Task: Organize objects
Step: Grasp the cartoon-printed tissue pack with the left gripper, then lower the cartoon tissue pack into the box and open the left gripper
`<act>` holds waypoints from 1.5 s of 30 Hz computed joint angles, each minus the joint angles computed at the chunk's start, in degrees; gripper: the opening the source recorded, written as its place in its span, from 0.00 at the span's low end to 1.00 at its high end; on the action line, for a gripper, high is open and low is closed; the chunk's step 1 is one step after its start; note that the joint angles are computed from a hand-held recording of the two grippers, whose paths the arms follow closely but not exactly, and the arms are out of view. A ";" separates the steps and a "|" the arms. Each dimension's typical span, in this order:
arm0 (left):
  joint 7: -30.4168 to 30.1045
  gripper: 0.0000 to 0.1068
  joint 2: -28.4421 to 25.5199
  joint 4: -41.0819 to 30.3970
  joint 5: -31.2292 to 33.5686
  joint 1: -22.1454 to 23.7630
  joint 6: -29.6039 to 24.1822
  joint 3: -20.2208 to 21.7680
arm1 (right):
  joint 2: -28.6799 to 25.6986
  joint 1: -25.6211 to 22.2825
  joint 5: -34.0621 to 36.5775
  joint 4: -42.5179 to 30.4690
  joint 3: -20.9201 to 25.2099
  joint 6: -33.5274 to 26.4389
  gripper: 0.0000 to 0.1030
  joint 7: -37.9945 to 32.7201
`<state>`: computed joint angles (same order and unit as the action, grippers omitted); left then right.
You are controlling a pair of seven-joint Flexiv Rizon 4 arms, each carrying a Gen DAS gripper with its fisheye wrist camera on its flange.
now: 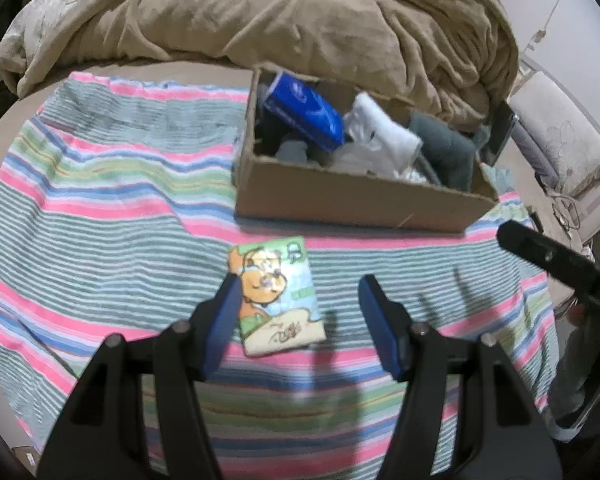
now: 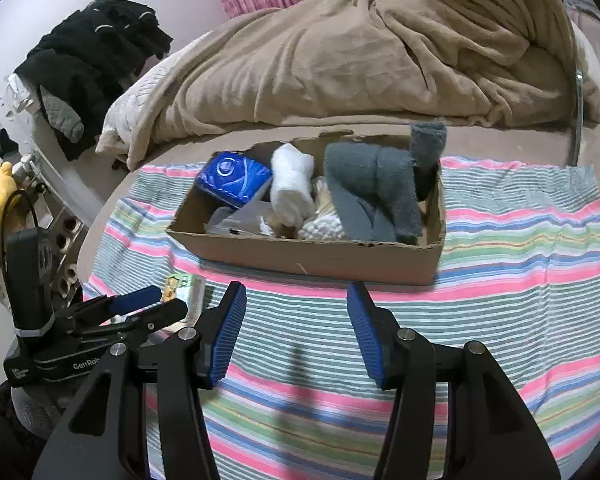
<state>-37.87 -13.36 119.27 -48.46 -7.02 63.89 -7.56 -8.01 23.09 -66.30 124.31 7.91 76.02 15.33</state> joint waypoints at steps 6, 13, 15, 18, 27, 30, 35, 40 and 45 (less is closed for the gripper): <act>-1.46 0.58 -1.38 -0.15 2.16 -0.22 1.90 -0.03 | 0.21 -0.77 -0.03 0.71 -0.33 0.26 0.54 0.07; -6.61 0.58 -3.25 -0.85 8.59 -0.11 3.34 0.43 | -0.44 -1.06 0.08 1.26 -0.64 1.29 0.54 0.59; -5.94 0.58 -3.22 -0.49 8.57 0.39 4.26 -0.42 | -0.47 -1.07 0.01 1.39 -0.73 1.47 0.54 0.71; -3.78 0.55 -3.02 -0.13 7.21 1.02 4.68 -1.73 | -0.46 -1.11 -0.07 1.53 -0.84 1.55 0.54 0.95; 1.43 0.44 -1.21 2.14 1.44 1.12 7.82 -3.66 | 0.11 -1.44 -1.50 2.25 -0.78 2.21 0.54 2.75; 4.50 0.43 0.06 2.94 -2.36 0.49 7.64 -3.95 | 0.47 -1.57 -2.24 2.27 -0.68 2.13 0.54 3.30; 8.40 0.43 2.44 3.73 -6.90 -1.62 6.61 -2.79 | 1.44 -2.04 -3.51 2.49 -0.32 1.83 0.54 4.10; 10.16 0.43 4.11 3.37 -9.11 -3.69 5.73 -1.47 | 2.21 -2.97 -4.76 3.00 -0.11 1.90 0.54 5.33; 10.56 0.43 4.70 2.07 -9.81 -5.08 5.01 -0.81 | 3.11 -4.30 -6.46 3.56 -0.14 2.37 0.54 6.69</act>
